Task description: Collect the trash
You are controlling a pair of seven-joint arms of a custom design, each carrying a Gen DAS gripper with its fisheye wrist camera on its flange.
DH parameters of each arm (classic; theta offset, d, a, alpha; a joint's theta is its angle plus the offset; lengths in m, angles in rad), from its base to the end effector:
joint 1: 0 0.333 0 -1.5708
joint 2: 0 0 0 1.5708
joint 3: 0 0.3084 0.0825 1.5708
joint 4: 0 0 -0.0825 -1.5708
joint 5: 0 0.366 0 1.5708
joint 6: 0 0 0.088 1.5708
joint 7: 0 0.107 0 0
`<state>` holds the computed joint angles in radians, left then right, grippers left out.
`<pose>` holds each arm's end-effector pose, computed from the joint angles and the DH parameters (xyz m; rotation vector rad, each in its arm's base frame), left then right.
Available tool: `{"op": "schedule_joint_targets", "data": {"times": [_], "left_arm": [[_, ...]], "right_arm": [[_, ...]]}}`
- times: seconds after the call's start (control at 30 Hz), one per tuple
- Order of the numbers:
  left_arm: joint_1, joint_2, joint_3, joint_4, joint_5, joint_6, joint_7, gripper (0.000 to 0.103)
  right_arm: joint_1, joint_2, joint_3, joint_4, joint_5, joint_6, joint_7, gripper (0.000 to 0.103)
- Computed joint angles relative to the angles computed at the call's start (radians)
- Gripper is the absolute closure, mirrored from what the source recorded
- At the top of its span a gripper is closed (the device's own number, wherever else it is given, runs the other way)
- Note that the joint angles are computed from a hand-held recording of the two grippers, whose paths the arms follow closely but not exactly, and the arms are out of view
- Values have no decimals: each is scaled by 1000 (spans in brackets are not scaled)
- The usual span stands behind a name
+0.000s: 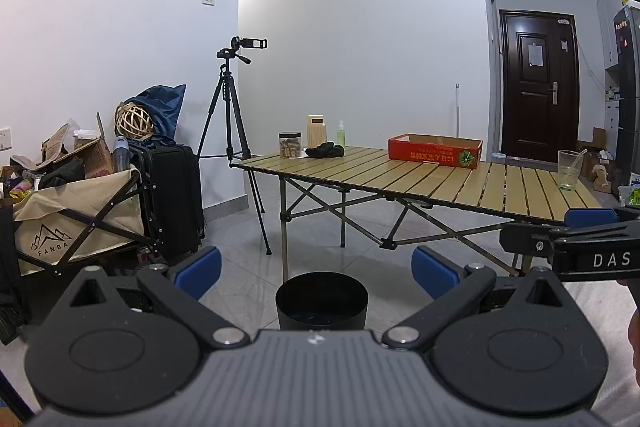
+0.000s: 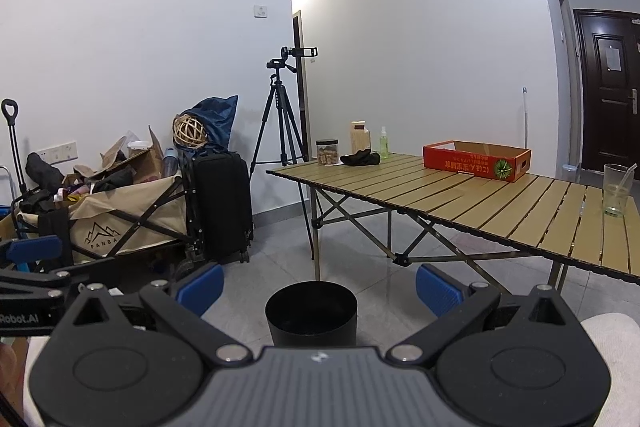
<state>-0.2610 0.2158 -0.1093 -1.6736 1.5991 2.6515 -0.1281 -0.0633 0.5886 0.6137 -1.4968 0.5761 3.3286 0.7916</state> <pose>0.5971 -0.2542 0.5384 -1.4617 1.3125 -0.9594 0.6833 0.2112 0.5038 -1.5739 1.0944 -0.6986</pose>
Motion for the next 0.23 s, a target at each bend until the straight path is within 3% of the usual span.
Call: {"op": "schedule_joint_targets", "data": {"times": [0.23], "left_arm": [[-1,-1,2,-2,15,-5,-14,0]], "right_arm": [[11,-3,-16,-2,3,-4,9,0]]}}
